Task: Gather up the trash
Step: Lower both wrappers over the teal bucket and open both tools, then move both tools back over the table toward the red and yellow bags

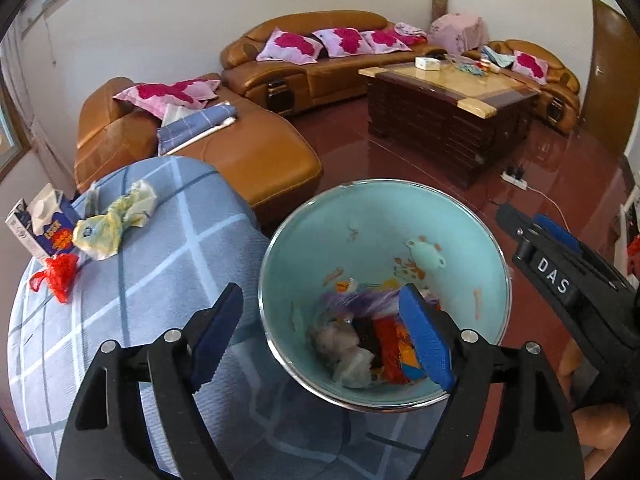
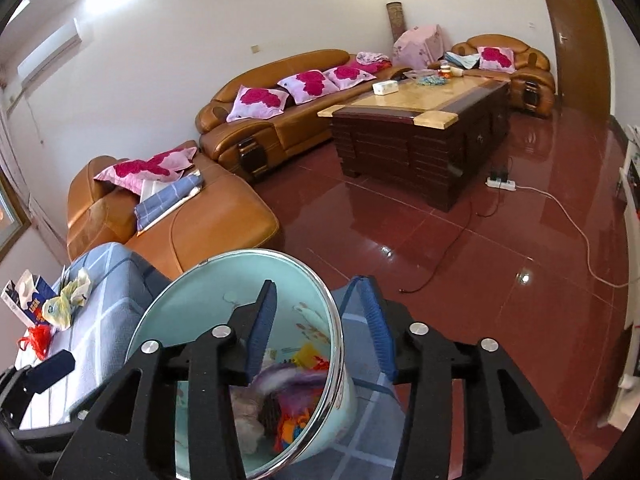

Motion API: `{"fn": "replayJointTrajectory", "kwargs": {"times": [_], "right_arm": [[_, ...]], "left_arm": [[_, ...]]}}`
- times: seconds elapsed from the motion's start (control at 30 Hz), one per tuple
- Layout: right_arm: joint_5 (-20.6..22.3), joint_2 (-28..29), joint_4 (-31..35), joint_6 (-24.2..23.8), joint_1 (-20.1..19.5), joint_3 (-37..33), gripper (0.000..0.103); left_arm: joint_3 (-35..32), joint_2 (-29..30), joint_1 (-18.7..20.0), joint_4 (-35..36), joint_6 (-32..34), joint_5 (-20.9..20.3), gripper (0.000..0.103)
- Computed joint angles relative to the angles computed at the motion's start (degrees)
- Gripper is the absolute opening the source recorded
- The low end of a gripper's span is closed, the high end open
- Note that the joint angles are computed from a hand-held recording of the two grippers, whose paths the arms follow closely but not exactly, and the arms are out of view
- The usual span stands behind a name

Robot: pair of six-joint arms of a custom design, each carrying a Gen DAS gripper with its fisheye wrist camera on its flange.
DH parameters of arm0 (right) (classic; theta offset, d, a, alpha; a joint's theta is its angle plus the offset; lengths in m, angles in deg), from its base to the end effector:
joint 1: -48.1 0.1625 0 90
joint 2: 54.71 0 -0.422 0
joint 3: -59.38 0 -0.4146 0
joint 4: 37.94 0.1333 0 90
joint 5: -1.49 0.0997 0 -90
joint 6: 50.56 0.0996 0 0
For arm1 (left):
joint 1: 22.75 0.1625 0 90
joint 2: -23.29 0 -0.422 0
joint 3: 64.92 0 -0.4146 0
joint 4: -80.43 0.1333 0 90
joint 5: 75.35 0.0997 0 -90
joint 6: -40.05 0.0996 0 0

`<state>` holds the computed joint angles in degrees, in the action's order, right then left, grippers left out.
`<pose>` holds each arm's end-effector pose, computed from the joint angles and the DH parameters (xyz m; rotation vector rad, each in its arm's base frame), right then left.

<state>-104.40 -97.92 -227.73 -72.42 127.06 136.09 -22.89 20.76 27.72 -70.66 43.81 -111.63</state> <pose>-0.0455 -0.7870 0.2754 0.0080 -2.2505 1.3151 -0.3800 -0.7961 -0.1007 0.6272 2.1688 -0.7573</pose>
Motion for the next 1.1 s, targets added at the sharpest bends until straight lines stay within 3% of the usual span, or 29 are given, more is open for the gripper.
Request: {"fn": "replayJointTrajectory", "kwargs": {"times": [0.07,0.2,0.3,0.57,0.77,0.93,1.1], "right_arm": [[0.24,-0.17,-0.43,-0.08,0.00,0.37,0.052],[0.84,-0.46,-1.32,0.20,-0.09,0.94,0.065],[1.07,-0.55,-1.75,0.64,-0.10,1.29,0.070],[0.67,-0.72,-1.83,-1.43,0.34,2.03,0.072],[-1.94,0.37,-4.06,-8.35,1.65,2.18,0.071],[-2.73,0.87,-3.63,-11.18,2.08,2.56,0.071],[-3.23,1.03,-2.29,-13.05,2.66,3.13,0.060]], "left_arm": [[0.87,-0.49,-0.14,-1.19,-0.19,1.20,0.085],[1.76,-1.15,-0.14,-1.64,-1.48,3.28,0.086],[2.23,-1.63,-0.08,-1.35,-2.54,4.69,0.086],[6.81,-4.33,0.06,-3.09,-4.45,7.33,0.088],[11.51,-7.09,0.51,-5.62,-5.14,10.01,0.088],[18.71,-11.64,1.34,-7.38,-7.67,11.95,0.088],[26.53,-17.04,2.76,-8.92,-10.91,14.78,0.088]]}}
